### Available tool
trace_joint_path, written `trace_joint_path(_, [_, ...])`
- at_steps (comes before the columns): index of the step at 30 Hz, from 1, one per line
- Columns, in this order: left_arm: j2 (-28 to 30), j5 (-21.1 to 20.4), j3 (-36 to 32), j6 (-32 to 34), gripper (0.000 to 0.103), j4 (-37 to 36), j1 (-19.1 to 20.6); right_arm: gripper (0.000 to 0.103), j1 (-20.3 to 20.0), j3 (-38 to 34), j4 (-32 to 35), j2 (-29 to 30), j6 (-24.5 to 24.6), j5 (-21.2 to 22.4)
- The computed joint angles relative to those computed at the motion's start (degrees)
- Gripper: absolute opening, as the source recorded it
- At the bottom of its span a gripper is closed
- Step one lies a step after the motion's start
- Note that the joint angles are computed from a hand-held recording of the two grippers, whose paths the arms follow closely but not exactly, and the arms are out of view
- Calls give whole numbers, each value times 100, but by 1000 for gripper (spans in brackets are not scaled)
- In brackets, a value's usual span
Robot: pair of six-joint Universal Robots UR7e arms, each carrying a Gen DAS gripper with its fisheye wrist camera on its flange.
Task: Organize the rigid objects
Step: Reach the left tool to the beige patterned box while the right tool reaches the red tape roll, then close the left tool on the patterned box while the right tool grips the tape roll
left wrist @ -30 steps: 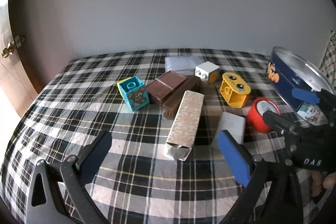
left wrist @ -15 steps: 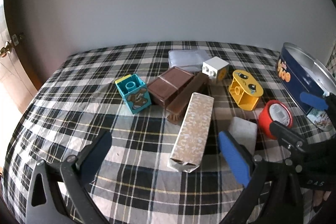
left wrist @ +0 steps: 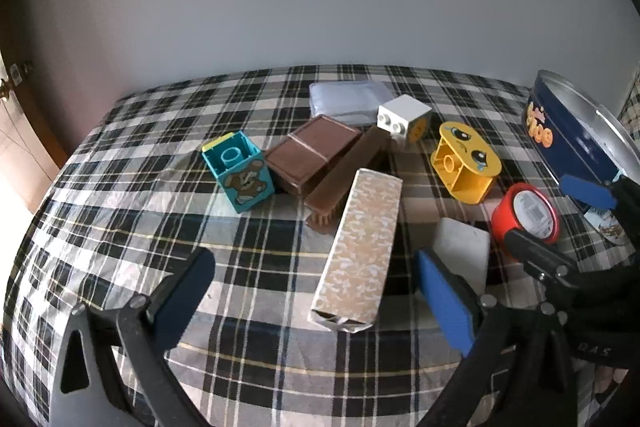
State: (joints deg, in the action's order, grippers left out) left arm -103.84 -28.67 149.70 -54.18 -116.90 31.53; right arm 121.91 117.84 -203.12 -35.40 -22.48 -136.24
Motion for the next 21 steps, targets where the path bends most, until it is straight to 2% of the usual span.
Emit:
trace_joint_path(8, [77, -63, -12, 273, 100, -261, 121, 87, -12, -46, 141, 3, 45, 49])
trace_joint_path(10, [120, -98, -27, 407, 95, -331, 180, 86, -22, -58, 183, 5, 44, 57])
trace_joint_path(13, [222, -273, -46, 664, 79, -724, 342, 61, -43, -106, 450, -3, 141, 47])
trace_joint_path(14, [250, -361, -65, 790, 60, -871, 425, 58, -57, -113, 555, -17, 185, 59])
trace_joint_path(15, [238, -496, -20, 998, 50, -1205, 503, 58, -59, -104, 518, -19, 163, 73])
trace_joint_path(18, [213, -405, 60, 1120, 26, -1353, 480, 58, -36, -64, 292, -8, 76, 94])
trace_joint_path(21, [46, -557, 174, 1232, 24, -1714, 505, 58, -15, 46, -134, -34, -21, 202])
